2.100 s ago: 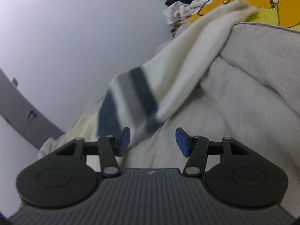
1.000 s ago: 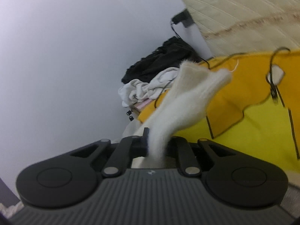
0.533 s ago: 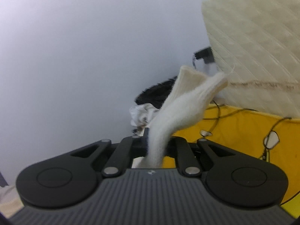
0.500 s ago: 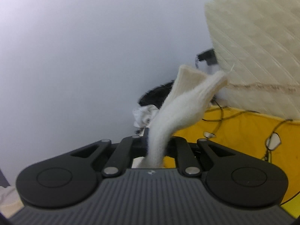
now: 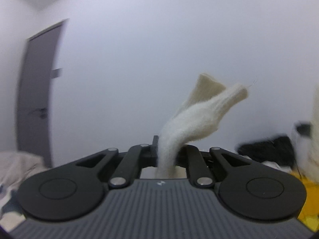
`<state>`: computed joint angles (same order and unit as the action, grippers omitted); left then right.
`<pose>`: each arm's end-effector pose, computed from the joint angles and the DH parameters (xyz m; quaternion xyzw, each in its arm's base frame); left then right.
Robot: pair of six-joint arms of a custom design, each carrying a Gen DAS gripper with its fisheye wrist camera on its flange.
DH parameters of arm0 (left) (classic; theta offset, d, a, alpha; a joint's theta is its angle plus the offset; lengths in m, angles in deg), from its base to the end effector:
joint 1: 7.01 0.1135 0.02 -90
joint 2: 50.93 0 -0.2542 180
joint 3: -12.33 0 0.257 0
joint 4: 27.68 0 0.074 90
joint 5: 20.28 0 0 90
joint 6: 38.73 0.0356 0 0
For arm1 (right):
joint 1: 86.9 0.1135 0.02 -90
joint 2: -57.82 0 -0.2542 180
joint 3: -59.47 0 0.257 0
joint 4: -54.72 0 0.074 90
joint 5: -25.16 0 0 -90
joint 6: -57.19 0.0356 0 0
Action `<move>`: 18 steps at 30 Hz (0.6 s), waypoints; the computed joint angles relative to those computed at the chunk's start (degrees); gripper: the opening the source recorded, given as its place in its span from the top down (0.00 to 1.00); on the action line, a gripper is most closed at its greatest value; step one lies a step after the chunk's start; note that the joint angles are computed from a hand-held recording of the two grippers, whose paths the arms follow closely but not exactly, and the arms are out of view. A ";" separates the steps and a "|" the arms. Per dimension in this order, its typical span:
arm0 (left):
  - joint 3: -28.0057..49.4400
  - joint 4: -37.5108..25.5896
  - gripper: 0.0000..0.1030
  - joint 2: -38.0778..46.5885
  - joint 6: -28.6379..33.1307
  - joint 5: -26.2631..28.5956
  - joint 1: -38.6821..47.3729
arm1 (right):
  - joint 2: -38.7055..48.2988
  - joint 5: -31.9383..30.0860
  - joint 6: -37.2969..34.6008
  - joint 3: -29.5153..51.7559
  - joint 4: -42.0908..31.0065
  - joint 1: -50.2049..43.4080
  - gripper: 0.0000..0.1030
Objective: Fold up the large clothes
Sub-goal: 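Carry the sleeve across the sweater body and lay it down with the right tool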
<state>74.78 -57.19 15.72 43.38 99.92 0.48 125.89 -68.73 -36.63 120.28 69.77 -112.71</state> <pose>0.2628 0.0165 0.2699 0.0079 0.8601 -0.2313 0.4546 0.2608 -0.1234 0.3317 0.1002 0.6499 -0.1710 0.7337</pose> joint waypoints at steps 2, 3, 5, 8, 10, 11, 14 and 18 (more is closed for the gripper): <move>0.55 -0.89 0.43 -0.06 -0.03 2.77 2.50 | -2.20 2.99 -2.30 -2.50 -0.50 6.89 0.89; 0.75 -1.27 0.43 -0.10 -0.19 4.09 3.81 | -3.07 5.57 -3.62 -4.18 -0.46 11.18 0.89; 1.59 -2.24 0.43 0.45 -0.31 6.84 6.30 | -3.73 11.34 -5.84 -8.48 2.46 18.62 0.89; 2.78 -3.31 0.43 1.67 -0.97 10.28 9.05 | -3.90 18.50 -6.61 -15.26 6.52 30.23 0.89; 3.19 -3.29 0.43 2.57 -1.25 11.80 10.27 | -1.05 23.04 -5.78 -18.33 9.41 36.72 0.89; 3.30 -3.28 0.43 2.99 -1.22 12.26 10.71 | 0.96 24.61 -5.11 -19.48 10.75 39.25 0.89; 3.84 -3.75 0.43 4.56 -0.67 13.69 11.69 | 8.45 28.44 -4.30 -20.01 12.31 44.81 0.87; 4.33 -3.27 0.44 6.23 -0.39 15.08 12.27 | 18.09 34.29 -0.35 -17.37 9.66 52.34 0.87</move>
